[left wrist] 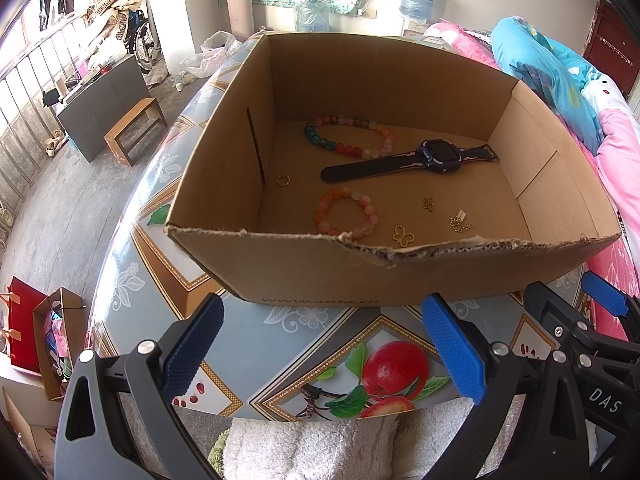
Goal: Organize jewelry
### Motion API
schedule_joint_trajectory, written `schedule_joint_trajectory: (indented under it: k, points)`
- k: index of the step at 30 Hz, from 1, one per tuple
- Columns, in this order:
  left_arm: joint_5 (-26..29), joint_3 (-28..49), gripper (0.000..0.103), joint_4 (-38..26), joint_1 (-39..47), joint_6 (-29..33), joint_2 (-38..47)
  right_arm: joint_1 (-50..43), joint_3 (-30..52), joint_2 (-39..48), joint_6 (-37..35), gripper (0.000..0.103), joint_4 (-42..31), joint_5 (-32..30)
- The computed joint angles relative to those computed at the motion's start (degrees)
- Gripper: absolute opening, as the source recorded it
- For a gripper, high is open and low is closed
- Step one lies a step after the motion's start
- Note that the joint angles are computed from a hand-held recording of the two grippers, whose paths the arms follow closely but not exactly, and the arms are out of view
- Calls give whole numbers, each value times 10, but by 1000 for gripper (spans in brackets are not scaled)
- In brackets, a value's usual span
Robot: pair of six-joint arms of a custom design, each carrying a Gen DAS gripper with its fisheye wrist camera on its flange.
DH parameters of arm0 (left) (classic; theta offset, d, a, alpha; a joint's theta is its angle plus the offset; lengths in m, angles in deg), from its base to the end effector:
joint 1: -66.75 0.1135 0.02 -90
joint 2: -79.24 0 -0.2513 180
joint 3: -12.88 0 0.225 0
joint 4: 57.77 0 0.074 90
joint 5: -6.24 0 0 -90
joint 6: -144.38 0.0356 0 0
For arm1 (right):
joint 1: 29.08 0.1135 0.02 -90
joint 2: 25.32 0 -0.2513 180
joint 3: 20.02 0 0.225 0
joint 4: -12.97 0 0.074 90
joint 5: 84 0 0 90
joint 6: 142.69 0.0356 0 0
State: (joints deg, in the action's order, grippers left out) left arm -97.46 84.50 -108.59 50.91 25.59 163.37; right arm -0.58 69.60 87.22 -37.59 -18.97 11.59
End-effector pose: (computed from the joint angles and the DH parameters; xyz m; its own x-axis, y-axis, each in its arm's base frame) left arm 0.2550 -0.0636 0.2177 -0.8319 -0.2503 -0.4953 -0.2712 0.9620 -0.0307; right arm 0.3414 0.1814 0.1685 -0.8047 -0.1419 -0.5765 -0.2237 0.9719 0.0730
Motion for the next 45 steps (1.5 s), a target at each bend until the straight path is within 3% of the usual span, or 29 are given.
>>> schedule_joint_trajectory:
  k: [45]
  points:
    - [0,0,97,-3,-1,-1,-3,2,-9,-2,2,95,8,2]
